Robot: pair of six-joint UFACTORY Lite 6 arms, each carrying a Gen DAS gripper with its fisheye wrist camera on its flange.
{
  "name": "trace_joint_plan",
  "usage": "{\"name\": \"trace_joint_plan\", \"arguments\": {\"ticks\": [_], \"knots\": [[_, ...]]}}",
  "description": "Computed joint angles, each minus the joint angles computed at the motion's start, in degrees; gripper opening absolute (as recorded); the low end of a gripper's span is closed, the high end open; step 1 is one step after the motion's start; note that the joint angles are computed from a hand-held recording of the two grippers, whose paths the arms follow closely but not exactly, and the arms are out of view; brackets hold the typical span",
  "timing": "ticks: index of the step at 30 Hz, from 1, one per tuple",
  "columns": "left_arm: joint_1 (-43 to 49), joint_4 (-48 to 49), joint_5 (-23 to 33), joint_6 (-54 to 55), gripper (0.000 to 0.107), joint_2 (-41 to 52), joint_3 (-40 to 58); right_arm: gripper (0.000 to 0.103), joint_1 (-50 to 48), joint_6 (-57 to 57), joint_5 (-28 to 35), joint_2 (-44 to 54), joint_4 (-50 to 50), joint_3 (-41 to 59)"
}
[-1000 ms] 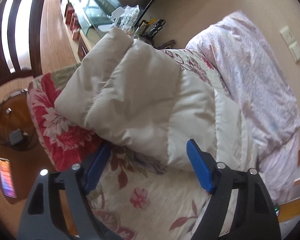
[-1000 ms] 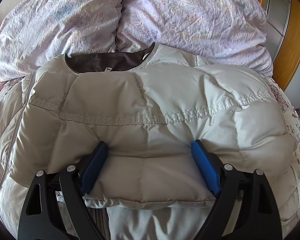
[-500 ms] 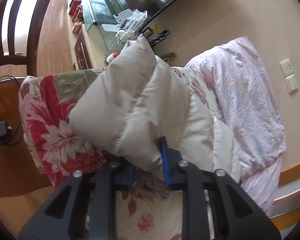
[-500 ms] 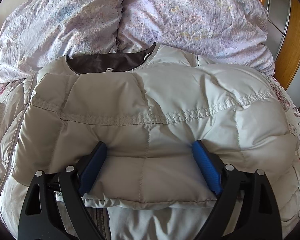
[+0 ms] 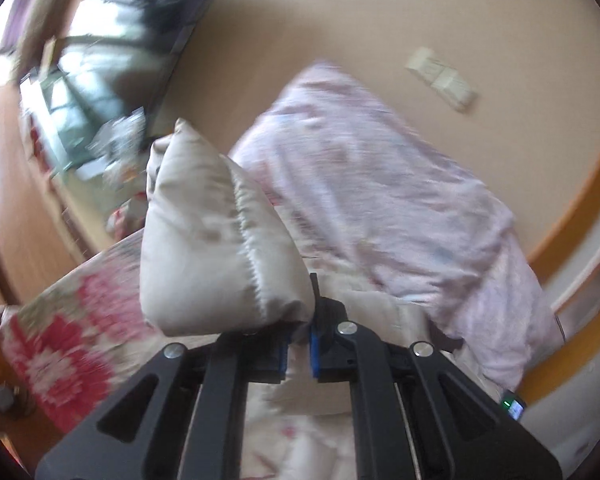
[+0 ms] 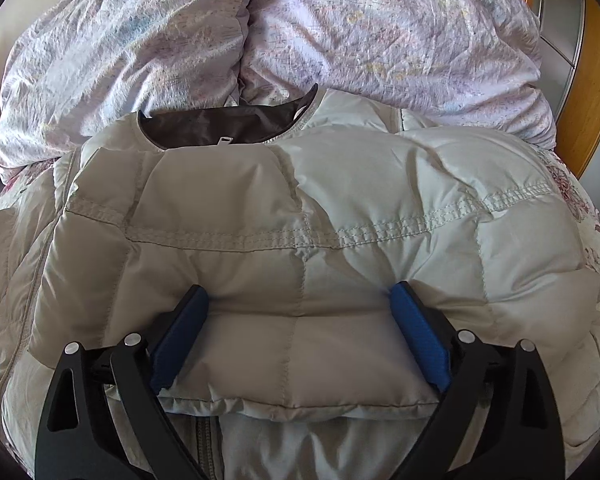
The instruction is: Fold large clothes
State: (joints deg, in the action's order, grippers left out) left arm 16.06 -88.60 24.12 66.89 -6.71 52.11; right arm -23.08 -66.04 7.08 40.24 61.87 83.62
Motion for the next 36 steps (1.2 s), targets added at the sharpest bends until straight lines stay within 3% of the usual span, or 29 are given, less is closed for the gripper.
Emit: {"name": "trace_joint_plan", "arguments": {"ticks": [4, 11, 14, 18, 22, 24, 27, 32, 36], "knots": [[-14.7, 4.2, -2.7, -4.6, 0.008, 1.3, 7.7, 0.095, 0.1, 1.2, -0.2, 0.1, -1.2, 0.1], [-34.0, 6.1, -4.1, -7.1, 0.008, 12.9, 22.3, 0.096, 0.0, 0.2, 0.3, 0.3, -0.3, 0.4], [-40.7, 8.5, -4.7, -10.2, 0.008, 20.4, 28.7, 0.096, -2.4, -6.3, 5.2, -0.5, 5.6, 0.2], [-47.7, 17.6, -5.3, -20.2, 0.008, 32.9, 39.0, 0.096, -6.8, -10.0, 9.3, -5.6, 8.1, -4.1], [-53.0, 40.3, -7.2, -41.3, 0.011, 44.4, 50.0, 0.096, -12.6, -20.5, 6.8, -11.0, 17.0, -9.4], [-54.5, 49.9, -4.9, -50.7, 0.035, 51.4, 57.4, 0.096, -15.2, -24.5, 6.5, -11.9, 20.8, -10.1], [-55.8, 47.8, -0.5, -48.3, 0.067, 54.4, 60.3, 0.092, -19.8, -25.0, 8.7, -12.7, 21.6, -9.4], [-56.6, 36.4, -8.7, -32.3, 0.090, 40.6, 42.5, 0.075, -24.6, -25.6, 19.8, -15.9, 21.4, -9.4], [-54.2, 55.2, -16.1, -47.9, 0.094, 28.1, 28.7, 0.060, -22.7, -25.1, 30.0, -16.9, 16.8, -9.2]]}}
